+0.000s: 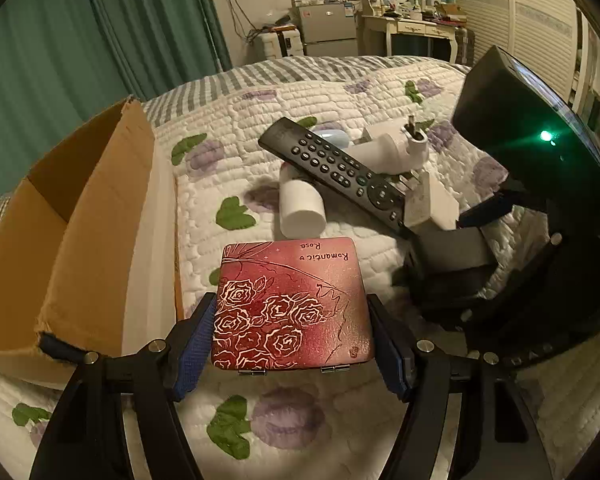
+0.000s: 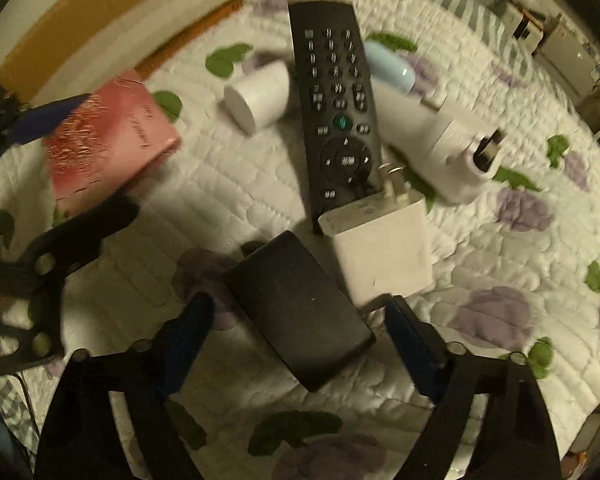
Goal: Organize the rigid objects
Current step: 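Grasp the black power adapter with the right tool while the left tool lifts the tin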
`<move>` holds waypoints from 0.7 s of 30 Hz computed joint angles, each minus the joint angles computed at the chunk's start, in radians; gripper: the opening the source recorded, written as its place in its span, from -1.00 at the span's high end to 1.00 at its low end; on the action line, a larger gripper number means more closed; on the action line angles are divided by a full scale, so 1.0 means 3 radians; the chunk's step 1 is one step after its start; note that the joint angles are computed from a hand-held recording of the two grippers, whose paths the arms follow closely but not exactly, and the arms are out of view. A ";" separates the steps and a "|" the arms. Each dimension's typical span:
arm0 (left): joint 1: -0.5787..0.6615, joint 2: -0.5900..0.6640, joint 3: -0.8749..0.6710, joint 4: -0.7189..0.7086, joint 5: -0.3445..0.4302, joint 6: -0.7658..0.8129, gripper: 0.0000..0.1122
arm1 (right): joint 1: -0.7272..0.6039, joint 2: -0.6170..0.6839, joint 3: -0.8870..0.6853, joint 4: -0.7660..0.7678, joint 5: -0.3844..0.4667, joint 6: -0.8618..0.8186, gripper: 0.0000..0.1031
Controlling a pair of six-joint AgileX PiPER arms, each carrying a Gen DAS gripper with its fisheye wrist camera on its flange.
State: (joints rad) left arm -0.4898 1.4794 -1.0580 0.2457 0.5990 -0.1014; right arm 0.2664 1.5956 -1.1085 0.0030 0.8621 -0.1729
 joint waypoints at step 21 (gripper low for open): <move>0.0153 -0.0195 0.0116 -0.0358 0.0075 0.0303 -0.28 | 0.0231 0.0174 0.0004 -0.0144 -0.0017 0.0449 -0.02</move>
